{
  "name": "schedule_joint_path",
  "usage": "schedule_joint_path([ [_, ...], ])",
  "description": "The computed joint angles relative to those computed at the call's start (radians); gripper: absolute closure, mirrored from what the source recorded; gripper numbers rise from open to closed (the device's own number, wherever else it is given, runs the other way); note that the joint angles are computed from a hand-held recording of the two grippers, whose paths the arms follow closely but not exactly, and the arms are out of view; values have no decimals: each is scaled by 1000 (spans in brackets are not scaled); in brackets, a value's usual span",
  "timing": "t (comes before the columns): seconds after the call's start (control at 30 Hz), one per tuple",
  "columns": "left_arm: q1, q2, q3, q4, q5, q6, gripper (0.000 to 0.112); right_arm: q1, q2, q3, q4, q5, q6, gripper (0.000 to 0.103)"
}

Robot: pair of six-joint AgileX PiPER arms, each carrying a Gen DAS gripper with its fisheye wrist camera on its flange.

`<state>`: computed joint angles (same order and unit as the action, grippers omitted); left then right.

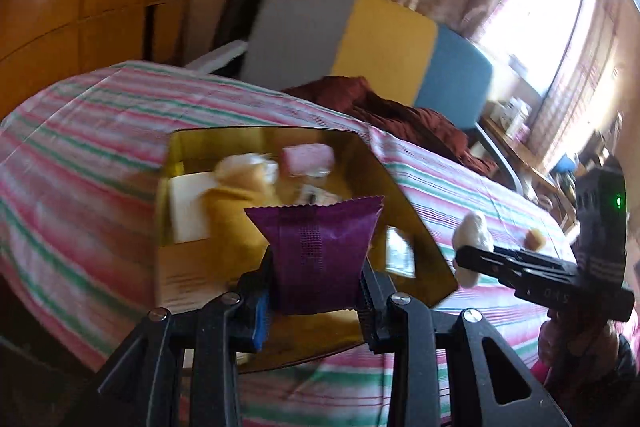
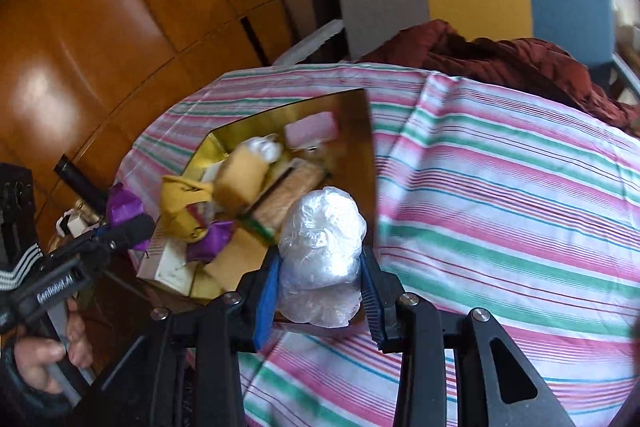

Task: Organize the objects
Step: 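Carry sachet and white ball to the tray with both tools and release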

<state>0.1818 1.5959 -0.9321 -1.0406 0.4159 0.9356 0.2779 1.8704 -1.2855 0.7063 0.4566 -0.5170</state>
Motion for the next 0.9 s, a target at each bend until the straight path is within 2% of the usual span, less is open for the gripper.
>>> schedule_joint_path([
  [0.17, 98, 1, 18, -46, 47, 39, 78, 52, 53, -65, -20, 23, 18, 65],
  [0.33, 110, 27, -12, -86, 111, 60, 78, 98, 115, -151, -160, 9, 173, 64],
  [0.4, 91, 39, -32, -92, 111, 57, 78, 103, 143, -189, -247, 3, 285, 62],
  [0.5, 51, 67, -75, -70, 104, 32, 78, 92, 173, -220, -235, 6, 315, 62],
  [0.53, 42, 71, -84, -58, 103, 16, 78, 83, 178, -222, -203, 9, 298, 57],
  [0.67, 5, 105, -124, -20, 87, -36, 78, 73, 189, -225, -172, 15, 272, 55],
  [0.7, -1, 114, -132, -6, 85, -55, 78, 73, 193, -229, -172, 16, 275, 50],
  [0.9, -43, 169, -193, 81, 50, -140, 78, 77, 170, -190, -231, -13, 332, 50],
])
